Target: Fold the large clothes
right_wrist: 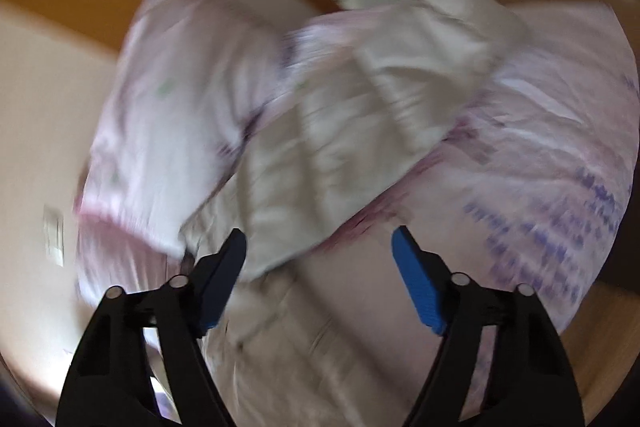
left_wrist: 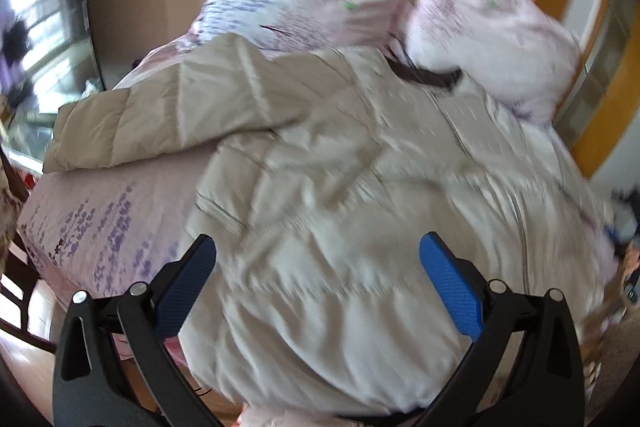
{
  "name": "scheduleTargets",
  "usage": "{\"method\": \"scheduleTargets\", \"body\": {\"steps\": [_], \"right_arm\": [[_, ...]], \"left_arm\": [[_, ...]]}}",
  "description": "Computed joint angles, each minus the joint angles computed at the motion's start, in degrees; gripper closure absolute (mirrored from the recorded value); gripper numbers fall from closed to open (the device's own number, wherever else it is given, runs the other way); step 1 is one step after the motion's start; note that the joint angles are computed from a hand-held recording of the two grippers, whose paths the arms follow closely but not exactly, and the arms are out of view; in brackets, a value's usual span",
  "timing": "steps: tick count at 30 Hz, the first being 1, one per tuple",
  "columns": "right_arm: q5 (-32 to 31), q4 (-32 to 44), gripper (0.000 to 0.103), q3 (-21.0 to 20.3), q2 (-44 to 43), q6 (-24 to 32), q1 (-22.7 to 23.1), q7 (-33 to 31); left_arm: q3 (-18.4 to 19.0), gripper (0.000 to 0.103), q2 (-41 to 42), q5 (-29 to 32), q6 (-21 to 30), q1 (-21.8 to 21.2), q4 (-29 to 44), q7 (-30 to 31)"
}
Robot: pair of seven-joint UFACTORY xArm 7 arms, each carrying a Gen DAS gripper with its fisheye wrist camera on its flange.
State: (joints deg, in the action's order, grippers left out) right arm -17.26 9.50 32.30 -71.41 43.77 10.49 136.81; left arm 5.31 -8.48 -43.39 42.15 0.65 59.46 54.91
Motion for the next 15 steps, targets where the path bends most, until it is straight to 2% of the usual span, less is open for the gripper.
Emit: {"method": "scheduleTargets", "body": {"steps": [4,7,8,12,14,15], "right_arm": [[2.7,-5.6,0.036,-3.3,-6.3,4.3,1.9,2.3],[2.7,-8.6,0.045,-5.5,-11.1,7.1,3.0,1.8],[2.6,-8.9,0.051,-6.0,-11.5,7.9,2.7,1.4],[2.2,-8.7,0.064,-7.2,-12.6,12.1,2.3,-0.9],[1.8,-8.3,0.068,-8.0,-11.7,12.2,1.2,-2.3],[1.4,-7.9,0.074,-8.7,-10.8,11.7,0.0,-3.4]], "left_arm": [[0.5,0.002,6.0,-4.6,1.7,1.7,6.1,-1.7],[-0.6,0.002,10.2,-4.3,2.3,3.7,10.2,-4.9],[-1.0,0.002,11.1,-4.3,2.5,4.3,11.1,-5.5],[-2.5,0.002,14.0,-3.9,2.2,6.4,13.8,-7.1],[-3.2,0.002,15.0,-3.7,2.0,7.2,14.9,-7.7],[-3.5,0.002,15.5,-4.2,2.1,7.6,15.4,-7.6]]}}
